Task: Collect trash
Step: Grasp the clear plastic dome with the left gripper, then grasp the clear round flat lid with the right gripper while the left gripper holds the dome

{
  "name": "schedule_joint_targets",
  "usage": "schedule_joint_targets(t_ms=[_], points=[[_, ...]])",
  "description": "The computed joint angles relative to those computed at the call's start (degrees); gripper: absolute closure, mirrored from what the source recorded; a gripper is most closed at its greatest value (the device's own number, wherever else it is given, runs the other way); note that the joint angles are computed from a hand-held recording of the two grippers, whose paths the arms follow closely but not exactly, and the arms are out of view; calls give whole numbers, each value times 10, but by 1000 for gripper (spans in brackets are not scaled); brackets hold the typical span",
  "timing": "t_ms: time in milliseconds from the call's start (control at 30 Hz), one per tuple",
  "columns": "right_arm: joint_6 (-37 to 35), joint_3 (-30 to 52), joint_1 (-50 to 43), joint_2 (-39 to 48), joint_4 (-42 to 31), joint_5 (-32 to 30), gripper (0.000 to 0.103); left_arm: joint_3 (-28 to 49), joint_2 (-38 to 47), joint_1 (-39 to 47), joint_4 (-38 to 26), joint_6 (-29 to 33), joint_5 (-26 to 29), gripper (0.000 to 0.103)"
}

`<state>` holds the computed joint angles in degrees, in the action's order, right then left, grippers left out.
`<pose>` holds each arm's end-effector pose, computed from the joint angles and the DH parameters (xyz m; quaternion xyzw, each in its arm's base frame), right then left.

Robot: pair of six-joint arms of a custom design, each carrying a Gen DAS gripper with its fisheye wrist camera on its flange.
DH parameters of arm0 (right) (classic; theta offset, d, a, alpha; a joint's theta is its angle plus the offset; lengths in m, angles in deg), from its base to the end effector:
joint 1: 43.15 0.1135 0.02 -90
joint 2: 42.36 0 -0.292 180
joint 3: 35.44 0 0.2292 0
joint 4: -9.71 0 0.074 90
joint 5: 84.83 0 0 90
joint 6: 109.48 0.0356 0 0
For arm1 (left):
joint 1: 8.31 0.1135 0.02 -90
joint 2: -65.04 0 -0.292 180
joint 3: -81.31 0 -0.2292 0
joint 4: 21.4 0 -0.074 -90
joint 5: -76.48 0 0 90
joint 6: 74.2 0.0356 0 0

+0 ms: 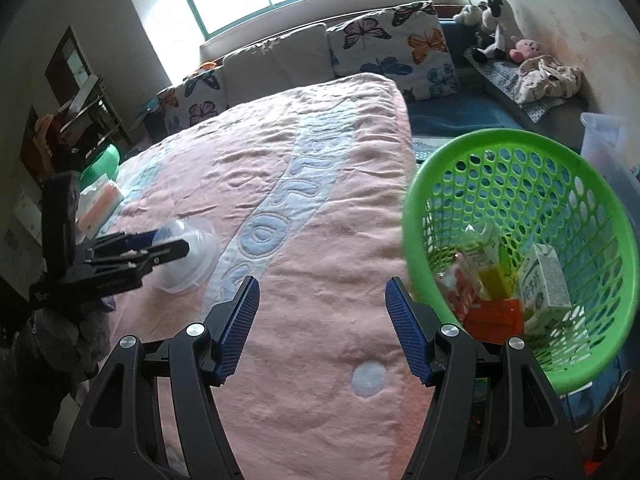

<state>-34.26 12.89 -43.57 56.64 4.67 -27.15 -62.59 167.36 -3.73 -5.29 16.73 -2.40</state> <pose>0.2697 0.0171 0.1386 -0.1961 0.9004 0.2262 0.3158 0.2444 0.0127 0.1055 0.0032 0.9362 -0.0747 0.3435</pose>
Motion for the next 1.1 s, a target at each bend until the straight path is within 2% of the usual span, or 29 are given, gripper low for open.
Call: schedule_joint_targets(t_ms=[267, 433, 867, 1100], points=[[11, -4, 65, 3, 13, 17, 35, -15, -108, 47, -65, 17, 31, 49], [31, -1, 121, 7, 26, 29, 33, -16, -145, 98, -101, 28, 44, 49], [65, 40, 266, 65, 61, 97, 25, -40, -169, 230, -124, 81, 99, 49], [72, 76, 318, 103, 62, 135, 20, -49, -161, 269, -119, 103, 123, 49]])
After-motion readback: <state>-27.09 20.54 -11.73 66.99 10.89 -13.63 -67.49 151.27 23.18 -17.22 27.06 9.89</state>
